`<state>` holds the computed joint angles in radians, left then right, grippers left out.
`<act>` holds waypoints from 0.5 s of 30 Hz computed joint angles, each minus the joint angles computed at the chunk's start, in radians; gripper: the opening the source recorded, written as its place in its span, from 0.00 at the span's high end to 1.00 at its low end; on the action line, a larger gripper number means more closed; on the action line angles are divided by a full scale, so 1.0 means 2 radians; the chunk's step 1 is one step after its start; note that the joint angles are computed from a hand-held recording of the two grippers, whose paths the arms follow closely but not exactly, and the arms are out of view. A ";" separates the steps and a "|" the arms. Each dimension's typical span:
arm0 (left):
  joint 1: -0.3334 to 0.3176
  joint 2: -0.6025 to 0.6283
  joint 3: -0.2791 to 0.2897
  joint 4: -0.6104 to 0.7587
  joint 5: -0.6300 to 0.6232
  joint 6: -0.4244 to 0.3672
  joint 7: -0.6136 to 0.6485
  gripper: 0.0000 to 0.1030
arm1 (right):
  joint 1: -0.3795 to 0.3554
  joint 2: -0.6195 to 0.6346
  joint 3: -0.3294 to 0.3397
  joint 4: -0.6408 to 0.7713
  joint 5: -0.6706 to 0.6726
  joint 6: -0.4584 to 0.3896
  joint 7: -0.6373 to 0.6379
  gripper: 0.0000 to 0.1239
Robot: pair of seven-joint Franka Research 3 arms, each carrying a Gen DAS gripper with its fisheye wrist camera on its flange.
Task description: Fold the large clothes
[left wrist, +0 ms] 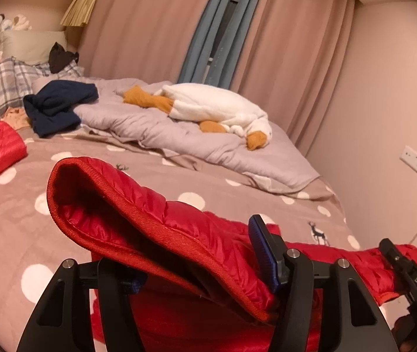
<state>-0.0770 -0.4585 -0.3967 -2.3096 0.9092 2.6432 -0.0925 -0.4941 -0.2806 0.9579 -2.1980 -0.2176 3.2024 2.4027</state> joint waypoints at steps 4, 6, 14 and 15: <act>-0.006 0.000 0.008 -0.004 -0.017 0.001 0.007 0.42 | 0.001 0.005 0.001 0.003 -0.007 -0.007 0.004 0.60; -0.004 -0.004 0.006 -0.006 -0.018 -0.001 0.004 0.42 | -0.002 0.003 0.002 0.003 -0.012 -0.007 0.010 0.57; 0.001 -0.007 0.002 -0.006 -0.003 -0.018 -0.014 0.35 | -0.016 -0.006 0.010 -0.001 -0.006 -0.004 0.015 0.49; 0.000 -0.005 0.005 -0.007 -0.007 -0.015 -0.013 0.35 | -0.016 -0.004 0.009 0.000 -0.005 -0.004 0.015 0.49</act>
